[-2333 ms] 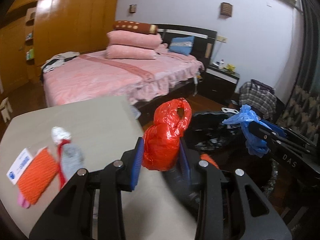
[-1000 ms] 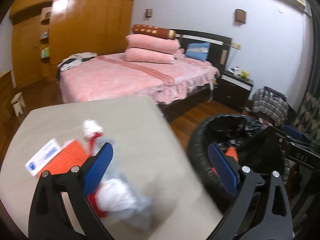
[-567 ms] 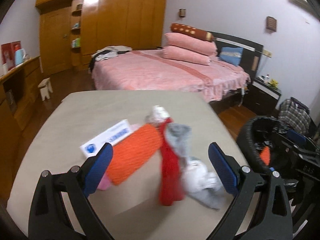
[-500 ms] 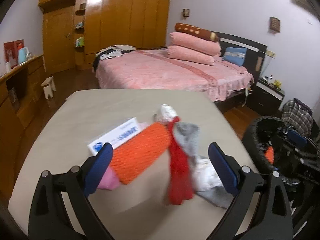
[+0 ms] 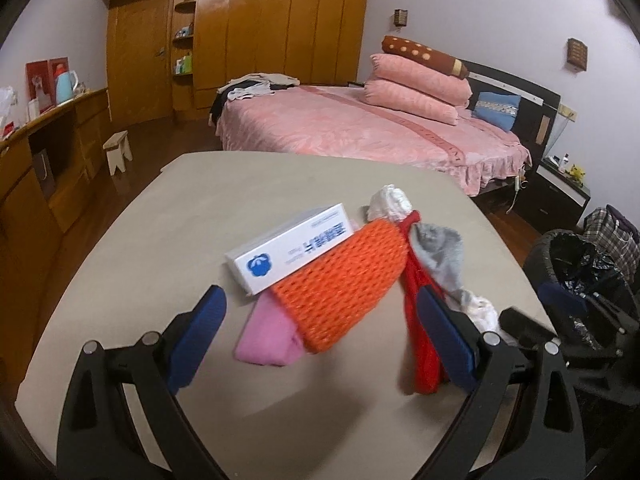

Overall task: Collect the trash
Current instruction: 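Return both grippers to the table and grasp the white tissue with the right gripper, then grasp the red cloth with the left gripper while the right gripper holds the white tissue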

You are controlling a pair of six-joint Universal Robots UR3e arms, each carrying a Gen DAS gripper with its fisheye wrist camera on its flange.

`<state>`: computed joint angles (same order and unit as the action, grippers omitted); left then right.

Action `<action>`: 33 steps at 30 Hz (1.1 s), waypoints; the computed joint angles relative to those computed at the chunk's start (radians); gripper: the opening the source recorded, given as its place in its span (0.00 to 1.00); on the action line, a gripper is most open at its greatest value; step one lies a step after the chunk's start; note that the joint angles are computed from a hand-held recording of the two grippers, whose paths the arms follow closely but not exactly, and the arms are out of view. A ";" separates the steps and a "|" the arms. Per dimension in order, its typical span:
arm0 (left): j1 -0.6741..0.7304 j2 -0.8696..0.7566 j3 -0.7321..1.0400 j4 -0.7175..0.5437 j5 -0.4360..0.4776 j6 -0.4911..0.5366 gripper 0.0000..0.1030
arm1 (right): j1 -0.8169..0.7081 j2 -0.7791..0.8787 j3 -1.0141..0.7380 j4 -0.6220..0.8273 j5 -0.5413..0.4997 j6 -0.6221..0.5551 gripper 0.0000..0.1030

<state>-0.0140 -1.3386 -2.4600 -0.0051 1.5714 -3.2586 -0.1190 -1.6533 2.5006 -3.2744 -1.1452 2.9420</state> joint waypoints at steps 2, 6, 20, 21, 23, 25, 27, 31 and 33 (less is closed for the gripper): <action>0.022 0.009 -0.012 -0.003 -0.012 0.009 0.90 | 0.033 0.036 -0.015 -0.006 -0.014 0.000 0.70; 0.059 0.022 -0.029 -0.005 -0.037 0.026 0.90 | 0.088 0.095 -0.050 0.009 -0.043 -0.005 0.60; 0.034 -0.004 -0.010 0.000 -0.032 0.014 0.90 | 0.031 0.048 -0.038 0.093 0.038 -0.052 0.32; 0.026 -0.008 -0.006 0.002 -0.027 0.011 0.90 | 0.020 0.034 -0.031 0.098 0.047 -0.052 0.32; 0.010 -0.014 0.004 0.001 -0.019 0.003 0.90 | -0.007 -0.002 -0.021 0.120 0.068 -0.057 0.31; -0.007 -0.024 0.013 0.004 -0.007 -0.003 0.90 | -0.033 -0.037 -0.010 0.141 0.088 -0.064 0.31; -0.030 -0.040 0.027 0.009 0.007 -0.017 0.90 | -0.058 -0.072 0.000 0.157 0.095 -0.071 0.30; -0.071 -0.081 0.063 0.018 0.021 -0.035 0.83 | -0.130 -0.137 0.019 0.194 0.105 -0.083 0.30; -0.094 -0.111 0.087 0.016 0.024 -0.046 0.80 | -0.171 -0.161 0.023 0.217 0.116 -0.094 0.30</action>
